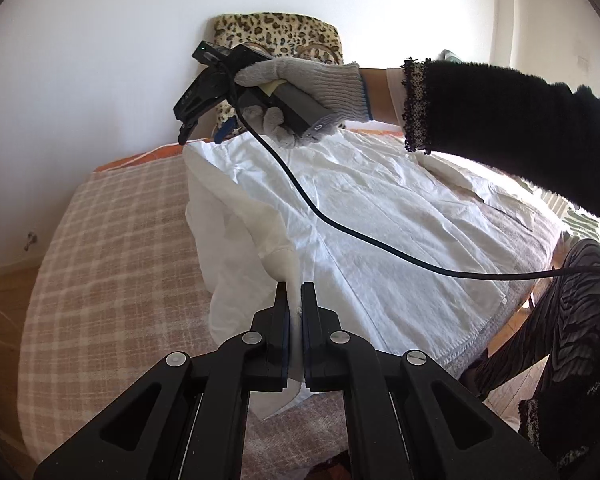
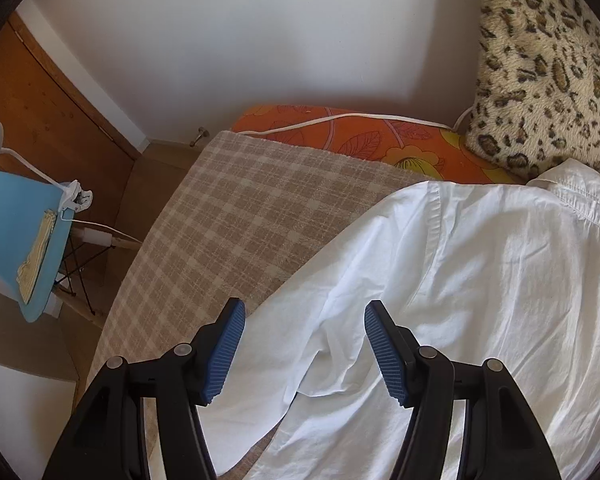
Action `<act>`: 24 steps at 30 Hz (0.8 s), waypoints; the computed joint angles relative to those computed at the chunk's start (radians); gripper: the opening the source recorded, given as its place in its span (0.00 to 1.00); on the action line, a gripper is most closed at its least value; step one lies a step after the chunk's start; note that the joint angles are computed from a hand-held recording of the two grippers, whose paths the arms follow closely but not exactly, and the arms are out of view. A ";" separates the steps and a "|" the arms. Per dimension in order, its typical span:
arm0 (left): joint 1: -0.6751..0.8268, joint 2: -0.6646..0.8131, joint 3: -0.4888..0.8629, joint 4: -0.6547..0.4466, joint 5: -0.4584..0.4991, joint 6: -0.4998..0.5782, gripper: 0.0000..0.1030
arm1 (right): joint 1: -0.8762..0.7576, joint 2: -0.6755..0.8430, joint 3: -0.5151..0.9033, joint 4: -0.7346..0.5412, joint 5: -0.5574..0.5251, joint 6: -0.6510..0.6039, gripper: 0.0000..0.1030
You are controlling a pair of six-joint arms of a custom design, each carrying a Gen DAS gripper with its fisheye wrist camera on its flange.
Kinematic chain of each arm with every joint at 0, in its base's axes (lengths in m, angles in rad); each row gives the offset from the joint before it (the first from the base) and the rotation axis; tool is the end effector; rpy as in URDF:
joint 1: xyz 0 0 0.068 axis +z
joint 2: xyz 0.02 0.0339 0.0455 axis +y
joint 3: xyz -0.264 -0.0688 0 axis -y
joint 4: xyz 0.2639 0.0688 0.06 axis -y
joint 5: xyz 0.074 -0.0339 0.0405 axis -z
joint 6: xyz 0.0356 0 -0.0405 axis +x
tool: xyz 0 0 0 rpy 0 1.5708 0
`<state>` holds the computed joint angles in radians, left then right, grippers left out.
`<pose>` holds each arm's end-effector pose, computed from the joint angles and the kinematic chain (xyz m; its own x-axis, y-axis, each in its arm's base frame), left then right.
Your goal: Fold small clothes
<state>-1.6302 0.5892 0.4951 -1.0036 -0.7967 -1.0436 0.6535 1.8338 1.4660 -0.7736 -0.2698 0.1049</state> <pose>0.0186 -0.1153 0.2071 -0.5932 0.2019 -0.7793 0.4065 0.9107 -0.0735 0.3130 0.2517 0.2310 -0.7885 -0.4767 -0.3887 -0.5948 0.7518 0.2846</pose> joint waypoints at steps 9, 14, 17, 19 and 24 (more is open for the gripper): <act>0.050 0.105 -0.030 0.136 0.105 0.109 0.03 | -0.030 0.096 0.070 -0.067 0.069 -0.057 0.22; 0.062 0.110 0.004 0.092 0.052 0.104 0.03 | -0.046 0.073 0.022 0.006 0.083 -0.056 0.00; 0.071 0.165 0.020 0.147 0.054 0.158 0.04 | -0.086 0.030 0.001 0.047 0.043 -0.043 0.00; 0.098 0.233 0.027 0.201 0.117 0.218 0.13 | -0.128 0.005 -0.011 0.070 0.012 -0.043 0.00; 0.044 0.257 0.008 0.239 0.173 0.161 0.40 | -0.201 0.011 -0.061 0.061 0.029 -0.104 0.00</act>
